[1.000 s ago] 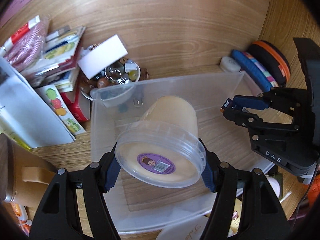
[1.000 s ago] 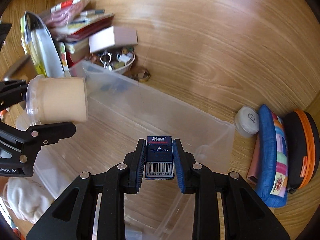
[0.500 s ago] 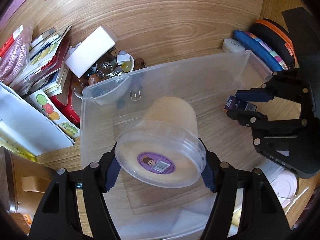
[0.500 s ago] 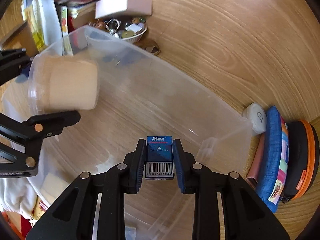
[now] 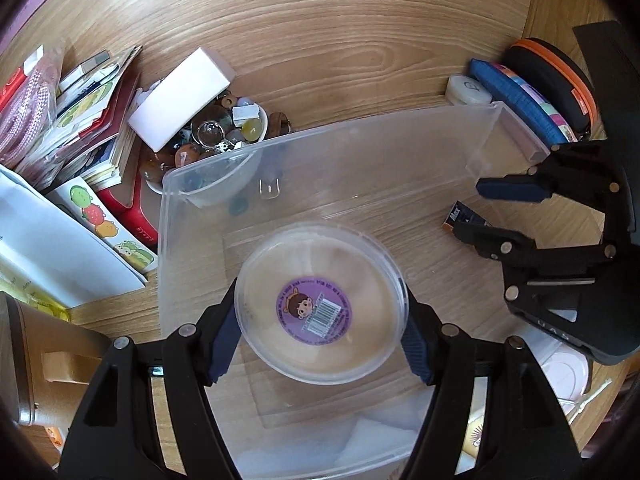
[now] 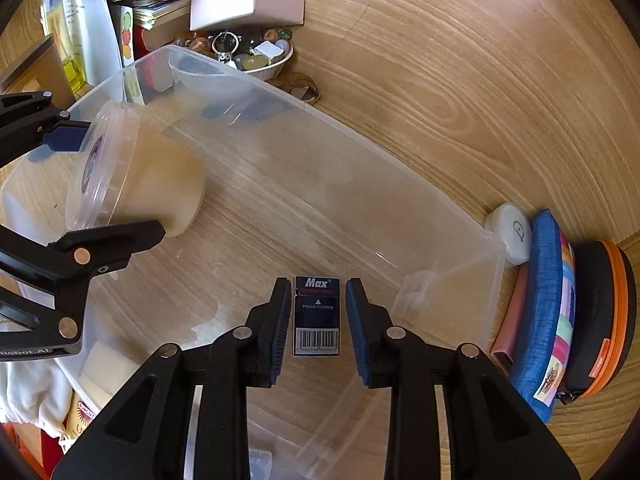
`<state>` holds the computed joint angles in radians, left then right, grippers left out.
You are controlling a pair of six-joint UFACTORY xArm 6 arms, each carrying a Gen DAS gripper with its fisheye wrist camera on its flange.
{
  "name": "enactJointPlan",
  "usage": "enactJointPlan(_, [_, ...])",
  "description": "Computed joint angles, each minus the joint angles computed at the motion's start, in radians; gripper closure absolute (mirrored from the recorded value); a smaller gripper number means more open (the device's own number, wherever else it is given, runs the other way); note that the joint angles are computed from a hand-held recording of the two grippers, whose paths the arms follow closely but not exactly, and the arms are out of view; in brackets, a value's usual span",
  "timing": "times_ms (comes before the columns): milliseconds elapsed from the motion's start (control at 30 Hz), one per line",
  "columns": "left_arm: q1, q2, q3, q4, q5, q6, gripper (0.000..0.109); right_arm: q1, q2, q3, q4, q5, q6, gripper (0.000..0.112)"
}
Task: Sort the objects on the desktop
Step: 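Open both tools to drop the cream tub and blue box into the bin, then move both open tools back toward the pile of items beside the bin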
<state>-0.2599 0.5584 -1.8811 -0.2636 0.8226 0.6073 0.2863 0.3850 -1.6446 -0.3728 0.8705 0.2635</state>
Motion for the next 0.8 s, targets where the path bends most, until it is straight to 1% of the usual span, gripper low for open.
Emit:
enactJointPlan(67, [0.002,-0.022,0.026,-0.004,-0.021,0.006,0.04,0.001,-0.015,0.019,-0.013,-0.016,0.018,0.072])
enactJointPlan(133, [0.003,-0.048,0.053,-0.019,-0.039,0.019,0.04,0.003,-0.035,0.045,-0.029,-0.041,0.035,0.065])
enactJointPlan(200, [0.006,-0.073,0.074,-0.033,-0.05,0.028,0.04,0.005,-0.048,0.047,-0.036,-0.05,0.037,0.065])
enactJointPlan(233, [0.007,-0.088,0.086,-0.038,-0.055,0.03,0.04,0.023,-0.061,0.055,-0.053,-0.046,0.065,0.065])
enactJointPlan(333, [0.01,-0.121,0.114,-0.05,-0.068,0.036,0.039,0.031,-0.087,0.071,-0.093,-0.052,0.096,0.061])
enactJointPlan(367, [0.011,-0.125,0.116,-0.055,-0.067,0.039,0.039,0.023,-0.086,0.062,-0.095,-0.054,0.089,0.059])
enactJointPlan(533, [0.021,-0.186,0.171,-0.092,-0.085,0.067,0.037,0.031,-0.141,0.1,-0.133,-0.06,0.148,0.057])
enactJointPlan(600, [0.025,-0.225,0.213,-0.111,-0.103,0.082,0.034,0.016,-0.161,0.128,-0.139,-0.085,0.16,0.055])
enactJointPlan(667, [0.028,-0.263,0.253,-0.127,-0.123,0.096,0.034,0.019,-0.194,0.154,-0.16,-0.092,0.191,0.052])
enactJointPlan(800, [0.03,-0.323,0.315,-0.158,-0.157,0.117,0.031,0.03,-0.254,0.196,-0.19,-0.1,0.244,0.051])
